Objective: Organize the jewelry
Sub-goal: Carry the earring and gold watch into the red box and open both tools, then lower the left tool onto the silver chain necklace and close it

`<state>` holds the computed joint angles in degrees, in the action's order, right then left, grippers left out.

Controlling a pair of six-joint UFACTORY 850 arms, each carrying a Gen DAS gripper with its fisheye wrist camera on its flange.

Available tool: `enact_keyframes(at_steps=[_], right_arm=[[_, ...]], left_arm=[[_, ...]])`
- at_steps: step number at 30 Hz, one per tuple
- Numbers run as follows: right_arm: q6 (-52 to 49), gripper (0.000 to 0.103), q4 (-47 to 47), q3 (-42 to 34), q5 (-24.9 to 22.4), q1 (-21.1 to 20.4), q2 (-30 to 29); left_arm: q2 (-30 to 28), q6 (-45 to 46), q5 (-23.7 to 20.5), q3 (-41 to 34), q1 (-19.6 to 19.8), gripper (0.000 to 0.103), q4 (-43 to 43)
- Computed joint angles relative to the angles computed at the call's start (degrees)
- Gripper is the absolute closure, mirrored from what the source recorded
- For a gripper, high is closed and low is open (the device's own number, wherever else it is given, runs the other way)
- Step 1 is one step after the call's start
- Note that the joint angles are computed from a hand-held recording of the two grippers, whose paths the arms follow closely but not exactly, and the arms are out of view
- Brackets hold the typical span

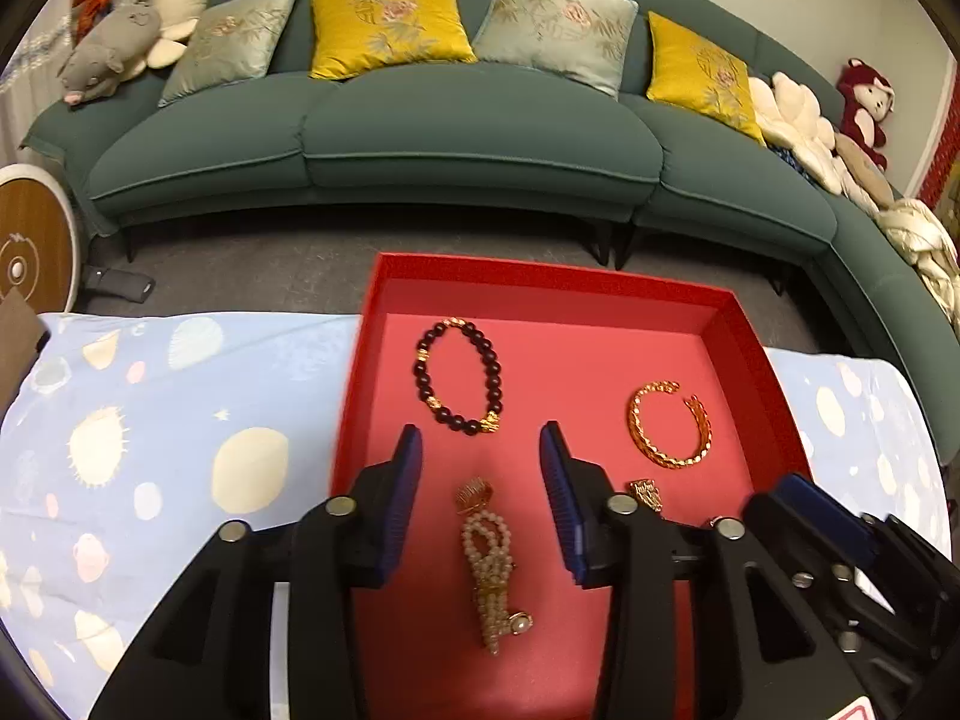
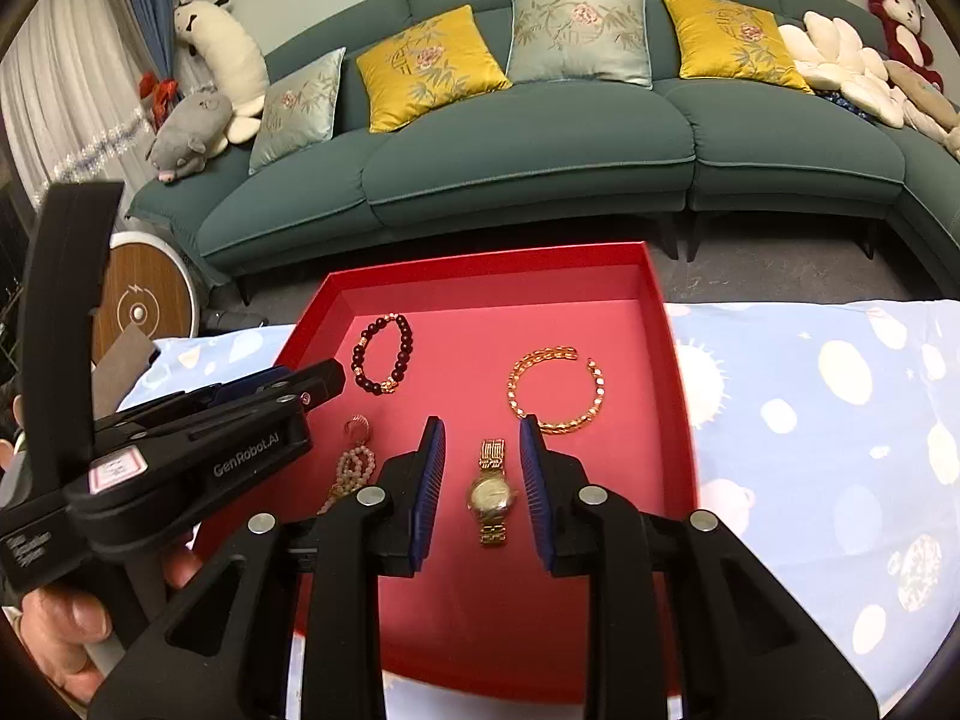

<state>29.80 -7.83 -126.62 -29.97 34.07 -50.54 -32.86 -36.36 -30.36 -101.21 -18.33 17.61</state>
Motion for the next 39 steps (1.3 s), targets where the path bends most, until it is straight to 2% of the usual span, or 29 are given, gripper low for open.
enact_keyframes(at_steps=[3,6,8,12,17,20,24,28,33,39], right_arm=[[1.35,0.076,-0.99,8.73,4.69,0.0,6.48],[6.12,0.074,-9.56,16.9,6.9,1.1,13.97],[13.0,0.056,-18.45,23.39,8.16,2.31,19.87],[25.99,0.054,-31.77,35.27,9.04,4.96,29.5],[33.82,0.054,-37.84,44.73,6.84,8.63,35.27],[33.49,0.055,-36.76,47.72,6.38,9.86,36.22],[27.0,0.055,-31.39,48.59,6.07,10.25,35.4],[22.06,0.055,-25.88,48.57,6.02,9.64,34.2],[21.09,0.055,-23.34,48.37,5.8,9.0,33.03],[18.96,0.055,-20.95,47.1,4.67,8.28,31.15]], left_arm=[[4.89,-0.71,3.53,5.34,0.67,0.063,-0.84],[12.09,-1.51,6.49,12.38,0.99,0.06,-0.41],[16.5,-5.62,6.28,16.44,0.42,0.052,3.9],[25.43,-12.97,5.35,25.95,-1.38,0.051,11.16],[32.47,-19.47,3.13,35.62,-3.99,0.051,13.79],[34.53,-22.51,3.21,40.11,-5.09,0.051,13.5],[34.05,-21.06,3.98,42.35,-5.94,0.051,13.07],[32.32,-20.96,4.55,42.85,-6.8,0.051,15.47],[30.15,-17.0,7.22,42.27,-6.41,0.051,11.37],[27.83,-14.31,7.59,40.66,-7.0,0.051,9.09]])
